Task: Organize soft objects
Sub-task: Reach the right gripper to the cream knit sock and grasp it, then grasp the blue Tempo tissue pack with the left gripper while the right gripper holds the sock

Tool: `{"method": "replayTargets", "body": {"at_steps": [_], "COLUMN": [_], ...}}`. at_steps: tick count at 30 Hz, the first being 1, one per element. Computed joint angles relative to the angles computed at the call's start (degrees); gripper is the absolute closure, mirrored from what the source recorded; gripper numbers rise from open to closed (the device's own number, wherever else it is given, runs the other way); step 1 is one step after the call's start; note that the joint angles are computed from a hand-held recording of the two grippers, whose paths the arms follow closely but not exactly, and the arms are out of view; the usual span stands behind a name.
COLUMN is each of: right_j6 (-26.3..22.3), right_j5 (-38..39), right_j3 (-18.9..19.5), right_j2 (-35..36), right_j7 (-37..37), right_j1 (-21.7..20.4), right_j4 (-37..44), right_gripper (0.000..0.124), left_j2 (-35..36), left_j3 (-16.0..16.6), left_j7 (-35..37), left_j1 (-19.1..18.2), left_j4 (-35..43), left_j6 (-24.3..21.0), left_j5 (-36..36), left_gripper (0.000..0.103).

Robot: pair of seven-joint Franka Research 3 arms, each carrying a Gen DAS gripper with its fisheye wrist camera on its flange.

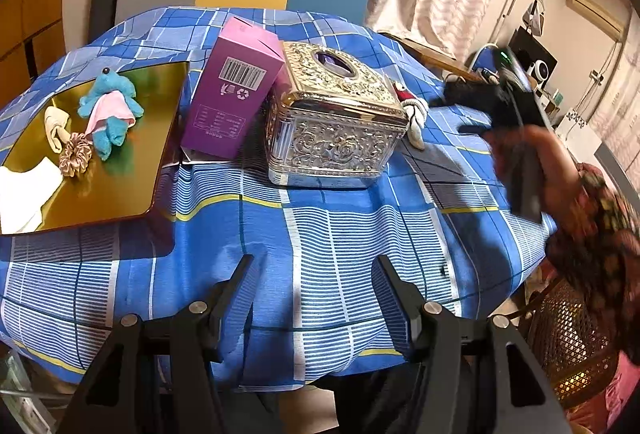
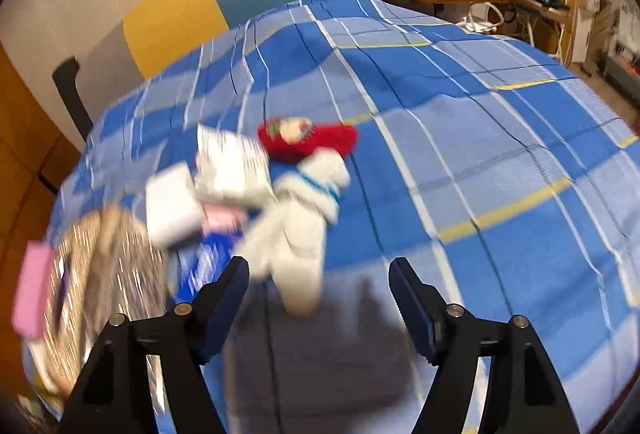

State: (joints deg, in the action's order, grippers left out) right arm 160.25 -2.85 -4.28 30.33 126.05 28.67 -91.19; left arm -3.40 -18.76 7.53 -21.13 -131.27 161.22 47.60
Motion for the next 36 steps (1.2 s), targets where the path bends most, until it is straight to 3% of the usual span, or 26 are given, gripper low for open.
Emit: {"method": "replayTargets", "body": {"at_steps": [6,11,13,16,22,27,33,36], "right_j6": [-9.4,-12.5,-10.3,-9.0,-6.6,-5.9,-4.5,-0.9], "right_j5": [3.4,5.3,5.3,7.2,9.6,8.1,7.9,13.2], "right_j3": [1.4,3.2,2.7,4.4,5.0,3.4,4.1,6.8], "right_j2": [11.5,16.2,15.3,13.7,7.6,0.5,-6.7,-8.1], "right_j7": [0.6,-2.0,-2.5,-6.0,-11.6,-14.3,-19.1,-22.6], "right_j1": [-2.2,-3.6,-3.1,-4.6,-6.2,-6.3,-8.6,-11.5], "right_j4": [17.6,23.4,21.2,18.2,8.8,-0.9,-11.5,-15.4], "right_gripper": [0.051,0.061,0.076,0.088,0.091,0.092,0.092,0.092], "left_j2": [-0.5,0.2,0.7,1.7,4.5,8.6,17.5,23.5], "left_j3": [-0.1,0.1,0.1,0.2,0.4,0.9,1.3,1.5], "left_j7": [2.0,3.1,3.6,4.5,7.1,11.4,23.0,30.5], "left_j1": [-0.3,-0.3,-0.4,-0.7,-2.1,-3.7,-6.8,-8.2], "left_j4": [0.0,0.6,1.1,2.3,6.1,12.3,26.7,35.8], "left_j6": [-1.7,-2.1,-2.0,-1.6,-1.5,-2.5,-8.5,-11.4], "left_j5": [-1.7,-3.2,-3.6,-3.7,-3.6,-5.1,-9.6,-13.7], "left_gripper": [0.044,0.044,0.044,0.044,0.044,0.044,0.044,0.043]}}
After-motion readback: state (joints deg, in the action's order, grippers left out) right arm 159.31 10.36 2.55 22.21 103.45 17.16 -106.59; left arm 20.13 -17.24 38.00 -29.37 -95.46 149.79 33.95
